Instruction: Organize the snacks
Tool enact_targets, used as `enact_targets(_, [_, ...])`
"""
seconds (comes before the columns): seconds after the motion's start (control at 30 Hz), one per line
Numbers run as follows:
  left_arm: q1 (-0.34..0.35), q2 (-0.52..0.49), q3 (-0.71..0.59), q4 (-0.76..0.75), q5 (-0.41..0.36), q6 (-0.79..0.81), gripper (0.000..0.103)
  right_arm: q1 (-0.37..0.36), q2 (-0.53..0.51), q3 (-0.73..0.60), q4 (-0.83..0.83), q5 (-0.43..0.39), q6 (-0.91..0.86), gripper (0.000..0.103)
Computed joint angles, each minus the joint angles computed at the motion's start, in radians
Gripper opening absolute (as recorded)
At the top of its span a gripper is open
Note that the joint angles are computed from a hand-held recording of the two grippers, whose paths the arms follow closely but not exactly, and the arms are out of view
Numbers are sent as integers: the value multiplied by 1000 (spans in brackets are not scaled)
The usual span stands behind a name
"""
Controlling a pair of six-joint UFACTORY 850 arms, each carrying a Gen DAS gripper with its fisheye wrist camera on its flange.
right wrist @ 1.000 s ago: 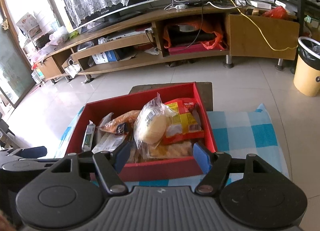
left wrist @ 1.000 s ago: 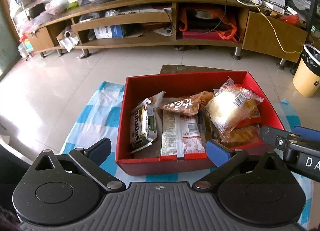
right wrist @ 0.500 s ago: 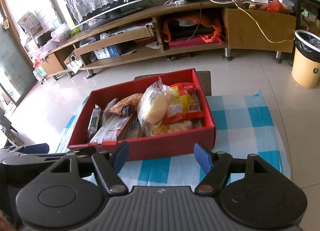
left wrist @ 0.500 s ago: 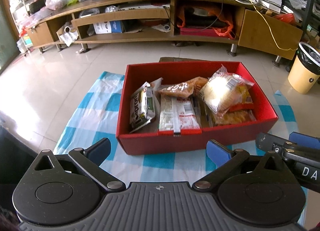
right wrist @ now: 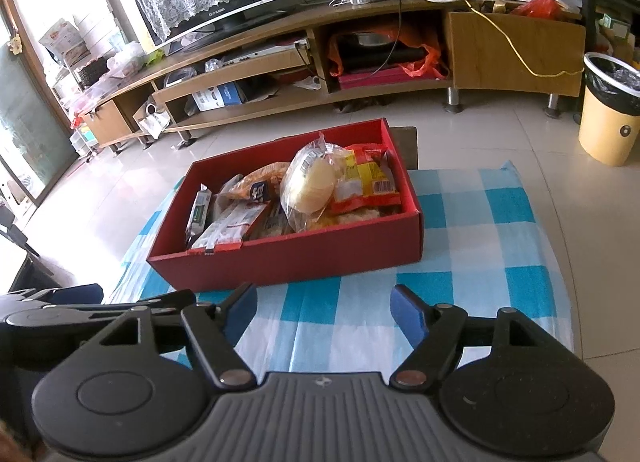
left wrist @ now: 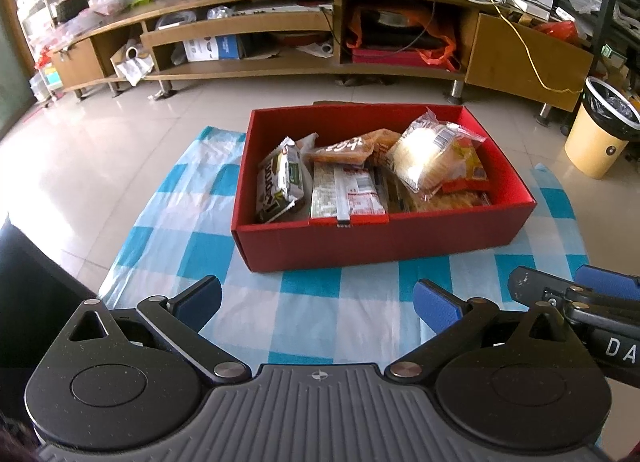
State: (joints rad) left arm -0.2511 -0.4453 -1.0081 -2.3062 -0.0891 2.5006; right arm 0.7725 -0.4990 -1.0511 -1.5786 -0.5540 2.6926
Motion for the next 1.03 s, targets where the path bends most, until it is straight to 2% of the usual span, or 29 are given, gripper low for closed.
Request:
enact_targets(0.23, [17,27,38,198,-22,-183,103,29,11,17,7,-9,27,70])
enact_targets(0.37, [23,47,64,118,-35,-96,103,46,18,24,5,-19,40,70])
enact_targets(0.6, [31,71,92,145,-45,-121,103,69,27,35,5,-34,55,70])
enact_targets(0.77, [32,82,105,82,-45,-64,103,79,33,41,3,-44,56,71])
enact_targets(1.03, [34,85,108,103,-49,-83,103,82,33,39,10,-46,47,72])
